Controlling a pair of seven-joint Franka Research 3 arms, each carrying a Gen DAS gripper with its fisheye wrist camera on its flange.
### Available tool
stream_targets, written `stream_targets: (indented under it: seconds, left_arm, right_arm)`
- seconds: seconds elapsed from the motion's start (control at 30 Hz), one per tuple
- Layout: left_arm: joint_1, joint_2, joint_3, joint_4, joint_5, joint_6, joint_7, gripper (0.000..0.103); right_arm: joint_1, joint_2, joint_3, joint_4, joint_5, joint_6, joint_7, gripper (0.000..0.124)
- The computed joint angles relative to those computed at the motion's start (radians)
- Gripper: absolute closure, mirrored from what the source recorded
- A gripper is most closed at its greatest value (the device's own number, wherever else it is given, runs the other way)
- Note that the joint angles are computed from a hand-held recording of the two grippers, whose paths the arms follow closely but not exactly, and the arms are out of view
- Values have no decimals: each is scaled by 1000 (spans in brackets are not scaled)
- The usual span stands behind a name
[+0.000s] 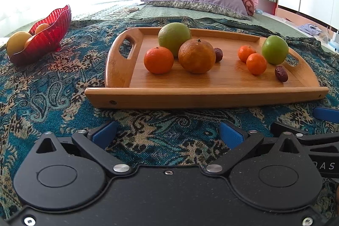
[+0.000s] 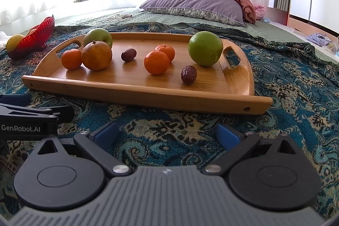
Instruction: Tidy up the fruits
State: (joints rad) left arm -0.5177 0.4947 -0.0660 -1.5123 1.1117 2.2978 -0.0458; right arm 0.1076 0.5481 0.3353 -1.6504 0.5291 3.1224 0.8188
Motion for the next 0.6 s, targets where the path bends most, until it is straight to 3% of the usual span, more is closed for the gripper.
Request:
stream_targets:
  seconds: [0.6]
  left_arm:
    - [-6, 2, 2, 1, 12, -9, -12, 0]
  right_arm:
    - [0, -6, -1, -11, -9, 13, 10, 21]
